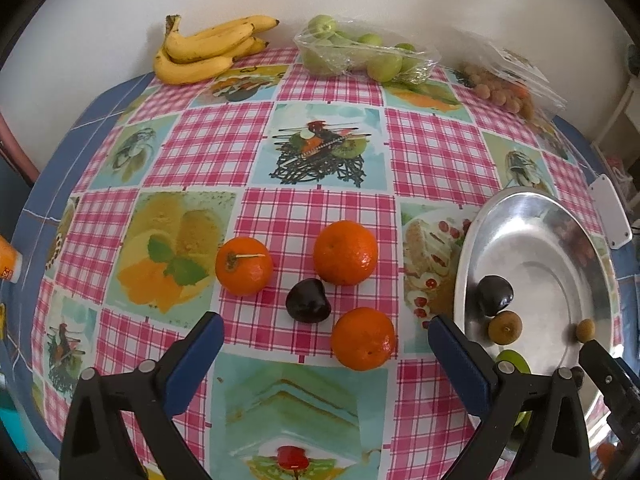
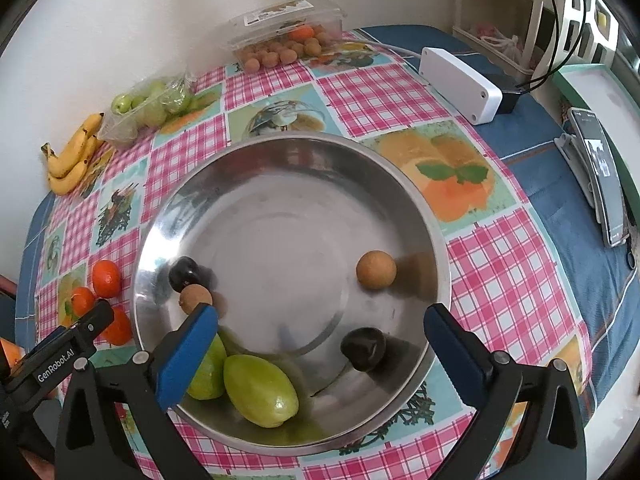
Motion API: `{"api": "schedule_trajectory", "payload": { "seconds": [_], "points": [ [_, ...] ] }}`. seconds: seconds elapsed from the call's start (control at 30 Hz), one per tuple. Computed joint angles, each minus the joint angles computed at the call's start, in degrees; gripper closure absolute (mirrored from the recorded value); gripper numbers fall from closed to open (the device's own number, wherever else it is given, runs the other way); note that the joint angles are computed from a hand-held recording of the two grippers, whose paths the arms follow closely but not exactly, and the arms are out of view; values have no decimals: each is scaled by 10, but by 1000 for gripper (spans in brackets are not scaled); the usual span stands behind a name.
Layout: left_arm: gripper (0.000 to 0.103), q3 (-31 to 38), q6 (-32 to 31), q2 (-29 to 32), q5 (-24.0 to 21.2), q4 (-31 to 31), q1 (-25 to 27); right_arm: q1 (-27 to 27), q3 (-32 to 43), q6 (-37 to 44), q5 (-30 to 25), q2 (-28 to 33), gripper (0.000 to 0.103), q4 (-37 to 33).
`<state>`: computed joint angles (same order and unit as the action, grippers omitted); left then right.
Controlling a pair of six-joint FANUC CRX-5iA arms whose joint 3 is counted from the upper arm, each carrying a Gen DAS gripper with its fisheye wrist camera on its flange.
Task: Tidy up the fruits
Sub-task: 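Withdraw both grippers from the plate toward the oranges and plum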
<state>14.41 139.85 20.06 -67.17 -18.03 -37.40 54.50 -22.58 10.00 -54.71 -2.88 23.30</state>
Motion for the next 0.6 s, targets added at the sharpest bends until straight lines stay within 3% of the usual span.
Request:
{"api": "schedule_trajectory", "payload": {
  "seconds": [0.6],
  "points": [
    [0, -106, 18, -87, 87, 15, 56, 19, -5, -17, 33, 2, 0, 31]
  ]
}}
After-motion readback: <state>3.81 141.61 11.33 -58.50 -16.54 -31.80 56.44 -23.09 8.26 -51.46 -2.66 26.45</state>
